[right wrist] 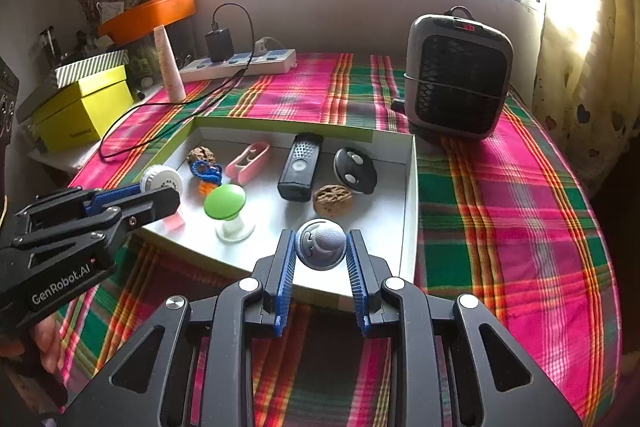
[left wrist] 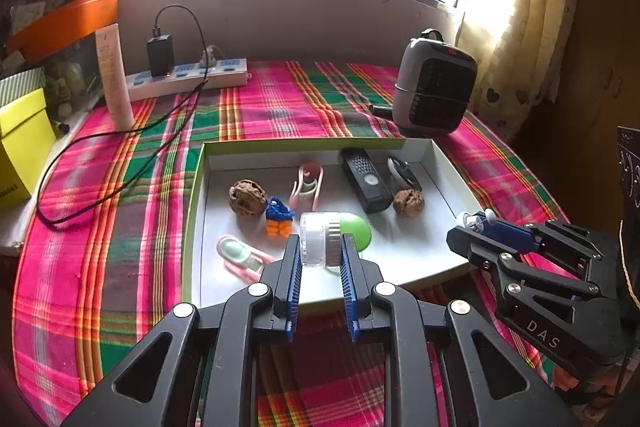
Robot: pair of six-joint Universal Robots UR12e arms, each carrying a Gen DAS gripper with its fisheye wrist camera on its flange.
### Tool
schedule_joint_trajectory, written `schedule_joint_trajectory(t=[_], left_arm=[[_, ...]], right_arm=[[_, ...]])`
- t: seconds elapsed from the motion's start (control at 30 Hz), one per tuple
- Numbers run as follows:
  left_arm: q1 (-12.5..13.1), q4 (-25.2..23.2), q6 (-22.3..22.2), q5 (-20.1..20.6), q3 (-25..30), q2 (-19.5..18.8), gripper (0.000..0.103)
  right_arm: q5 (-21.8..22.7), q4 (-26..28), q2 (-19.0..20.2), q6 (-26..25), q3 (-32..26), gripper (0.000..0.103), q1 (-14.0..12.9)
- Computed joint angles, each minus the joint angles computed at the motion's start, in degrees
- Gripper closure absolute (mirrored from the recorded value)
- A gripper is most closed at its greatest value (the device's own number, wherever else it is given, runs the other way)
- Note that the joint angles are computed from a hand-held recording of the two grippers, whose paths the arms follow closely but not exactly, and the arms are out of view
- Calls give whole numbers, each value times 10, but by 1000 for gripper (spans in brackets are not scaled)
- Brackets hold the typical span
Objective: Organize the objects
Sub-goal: 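Carry the white bottle into the tray with left gripper while right gripper carries the knob there, then open left gripper to release the bottle while right gripper releases the knob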
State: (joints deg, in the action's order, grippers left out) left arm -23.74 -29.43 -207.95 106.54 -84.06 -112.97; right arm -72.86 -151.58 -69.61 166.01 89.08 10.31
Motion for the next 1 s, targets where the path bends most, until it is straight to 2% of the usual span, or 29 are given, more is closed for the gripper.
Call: schedule_joint_trajectory(t=[0.5,1.0], left_arm=[[13,-9,3,-14,19,-15,86],[26,-25,22,-54,39,-32,86]], right_arm=[[-16,32,20,-4,-29,76,3],[-25,64,36,-15,-49,76,8]])
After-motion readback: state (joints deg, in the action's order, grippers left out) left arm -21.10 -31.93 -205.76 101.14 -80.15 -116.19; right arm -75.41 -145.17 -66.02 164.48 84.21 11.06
